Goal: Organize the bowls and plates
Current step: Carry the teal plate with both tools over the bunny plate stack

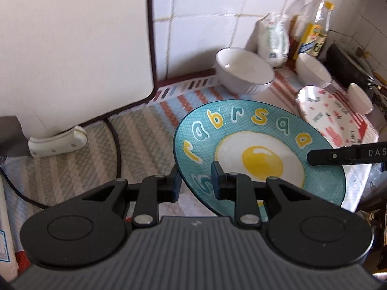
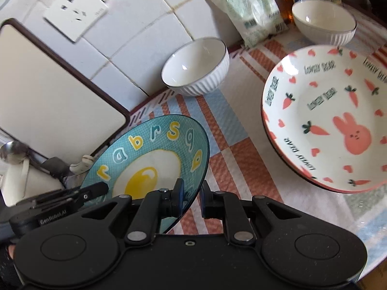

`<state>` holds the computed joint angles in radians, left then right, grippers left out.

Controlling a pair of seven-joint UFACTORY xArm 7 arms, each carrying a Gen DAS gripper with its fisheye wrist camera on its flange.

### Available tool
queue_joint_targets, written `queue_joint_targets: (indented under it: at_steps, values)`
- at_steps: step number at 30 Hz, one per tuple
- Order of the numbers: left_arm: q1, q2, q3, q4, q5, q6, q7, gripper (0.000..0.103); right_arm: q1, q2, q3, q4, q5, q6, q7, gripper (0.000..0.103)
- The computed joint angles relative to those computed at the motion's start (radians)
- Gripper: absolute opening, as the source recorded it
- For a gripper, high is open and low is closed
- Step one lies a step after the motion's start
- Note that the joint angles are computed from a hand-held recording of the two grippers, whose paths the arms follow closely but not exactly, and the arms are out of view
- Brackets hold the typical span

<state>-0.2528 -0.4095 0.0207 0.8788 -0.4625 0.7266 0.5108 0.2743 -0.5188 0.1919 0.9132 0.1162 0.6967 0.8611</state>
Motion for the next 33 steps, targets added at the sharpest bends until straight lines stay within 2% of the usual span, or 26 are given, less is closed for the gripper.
queue_joint_targets:
  at_steps: [3,7,17,24,33]
  values:
    - [-0.012,-0.042,-0.004,0.008,0.004,0.032,0.01,0.024,-0.005,-0.064,0.005,-0.007,-0.01,0.037,0.012,0.018]
    - [-0.038,-0.075,-0.009,0.032,-0.005,0.069,0.01,0.024,-0.012,-0.132,0.005,0.023,-0.029,0.134,0.0,0.02]
    - [-0.112,-0.004,-0.053,0.133,-0.064,0.121,0.008,0.024,-0.081,-0.289,-0.003,0.037,-0.064,0.318,-0.011,0.02]
    - [-0.147,0.073,-0.11,0.187,-0.091,0.079,-0.026,0.024,-0.127,-0.361,-0.054,0.032,-0.068,0.405,-0.072,0.022]
    - [-0.181,0.207,-0.197,0.246,-0.022,0.003,-0.167,0.024,-0.183,-0.432,-0.145,-0.071,-0.038,0.407,-0.175,0.022]
